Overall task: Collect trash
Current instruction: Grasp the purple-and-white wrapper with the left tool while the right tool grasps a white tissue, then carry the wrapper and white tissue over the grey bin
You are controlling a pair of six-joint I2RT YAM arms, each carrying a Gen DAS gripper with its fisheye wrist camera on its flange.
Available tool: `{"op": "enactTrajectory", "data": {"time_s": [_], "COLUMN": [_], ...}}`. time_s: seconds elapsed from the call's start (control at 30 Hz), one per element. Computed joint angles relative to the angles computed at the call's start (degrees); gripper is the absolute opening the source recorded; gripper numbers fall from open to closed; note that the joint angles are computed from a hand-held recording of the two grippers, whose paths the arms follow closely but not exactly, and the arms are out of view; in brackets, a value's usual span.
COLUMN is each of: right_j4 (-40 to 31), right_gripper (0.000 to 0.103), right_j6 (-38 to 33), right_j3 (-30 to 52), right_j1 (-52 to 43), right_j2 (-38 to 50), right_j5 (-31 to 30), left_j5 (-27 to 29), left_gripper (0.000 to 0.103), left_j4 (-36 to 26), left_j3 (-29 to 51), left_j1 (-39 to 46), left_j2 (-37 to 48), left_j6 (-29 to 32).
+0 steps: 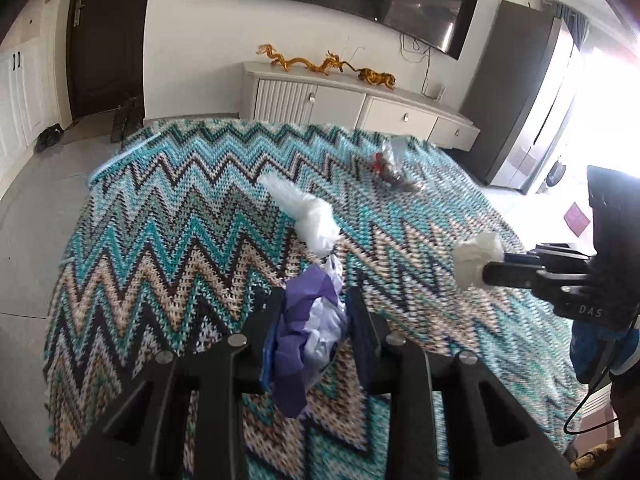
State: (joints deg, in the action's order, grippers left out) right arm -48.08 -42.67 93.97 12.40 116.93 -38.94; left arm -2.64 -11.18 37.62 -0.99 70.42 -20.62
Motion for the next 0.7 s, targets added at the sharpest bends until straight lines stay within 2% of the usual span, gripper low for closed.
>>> {"op": "enactTrajectory", "data": {"time_s": [0.17,0.3,0.53,0.7], "right_j4": [-1.13,-2.72,-8.65,-12.82], "right_gripper": [0.012,0.012,0.012,0.012], "right_j6": [-1.07,-2.08,-5.96,-8.07], "right_j3": [-2.07,-2.84,1.77,8.11], "right_j1": [-5.04,-10.46,-25.36,-35.92], "right_j2": [-5.51,-9.42,-11.29,-7.69], "right_j5": [-2.53,-4.4,-8.84,-10.8], "left_j5": [-4.15,-7.09,-9.54,-12.13], "left_gripper": [0.027,0.027,0.027,0.027], "left_j4": [-4.74,-6.31,-8.04,-10.25], "left_j3": [1.61,3.58,11.65,20.62], "left_j1": [-5.44,-10.3,-17.96,-24.45], "left_j2": [-5.27,-6.02,0.1,6.68], "left_j6": [-2.66,-4.86,-7.07,-6.15]}}
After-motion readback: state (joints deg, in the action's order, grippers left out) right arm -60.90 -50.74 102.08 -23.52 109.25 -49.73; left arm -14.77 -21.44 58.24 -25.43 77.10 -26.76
